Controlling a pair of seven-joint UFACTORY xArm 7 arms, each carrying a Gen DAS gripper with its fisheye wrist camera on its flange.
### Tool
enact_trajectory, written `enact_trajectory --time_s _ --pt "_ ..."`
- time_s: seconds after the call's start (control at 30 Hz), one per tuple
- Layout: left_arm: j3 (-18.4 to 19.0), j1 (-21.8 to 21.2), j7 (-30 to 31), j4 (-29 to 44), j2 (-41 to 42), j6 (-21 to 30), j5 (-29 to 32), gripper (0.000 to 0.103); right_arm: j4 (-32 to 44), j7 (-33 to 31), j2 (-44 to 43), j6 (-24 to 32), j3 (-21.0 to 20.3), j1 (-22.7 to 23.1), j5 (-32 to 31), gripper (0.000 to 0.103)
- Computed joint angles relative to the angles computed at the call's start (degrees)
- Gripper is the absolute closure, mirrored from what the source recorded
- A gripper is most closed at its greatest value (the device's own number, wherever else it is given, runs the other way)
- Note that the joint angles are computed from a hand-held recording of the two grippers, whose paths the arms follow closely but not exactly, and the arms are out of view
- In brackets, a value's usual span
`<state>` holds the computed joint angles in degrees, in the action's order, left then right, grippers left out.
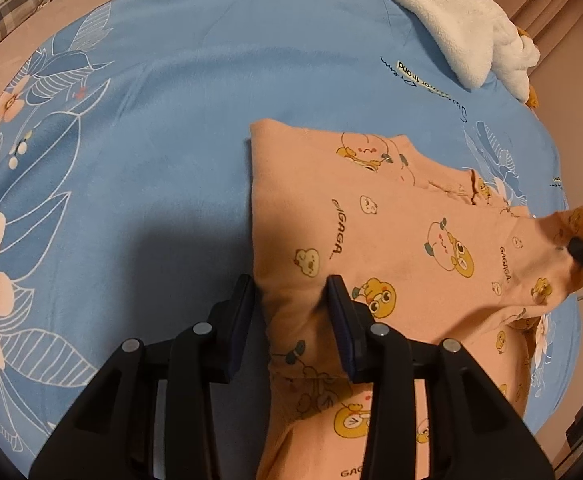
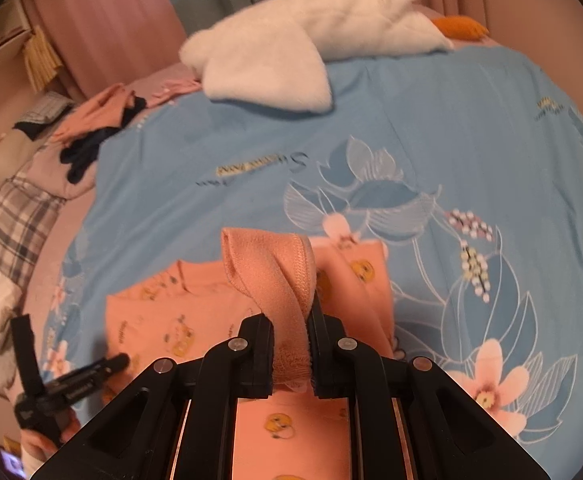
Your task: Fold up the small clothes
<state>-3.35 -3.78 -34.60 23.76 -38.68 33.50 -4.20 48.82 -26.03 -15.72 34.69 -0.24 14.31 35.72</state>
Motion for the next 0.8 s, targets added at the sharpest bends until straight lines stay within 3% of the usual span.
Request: enact_trajectory --time_s 0.8 --pt "-3.04 1.30 -4.67 2.01 2.54 0.91 5.83 0.062 -2.48 4.51 3.33 -0.18 0.09 -3.97 -5.15 0.089"
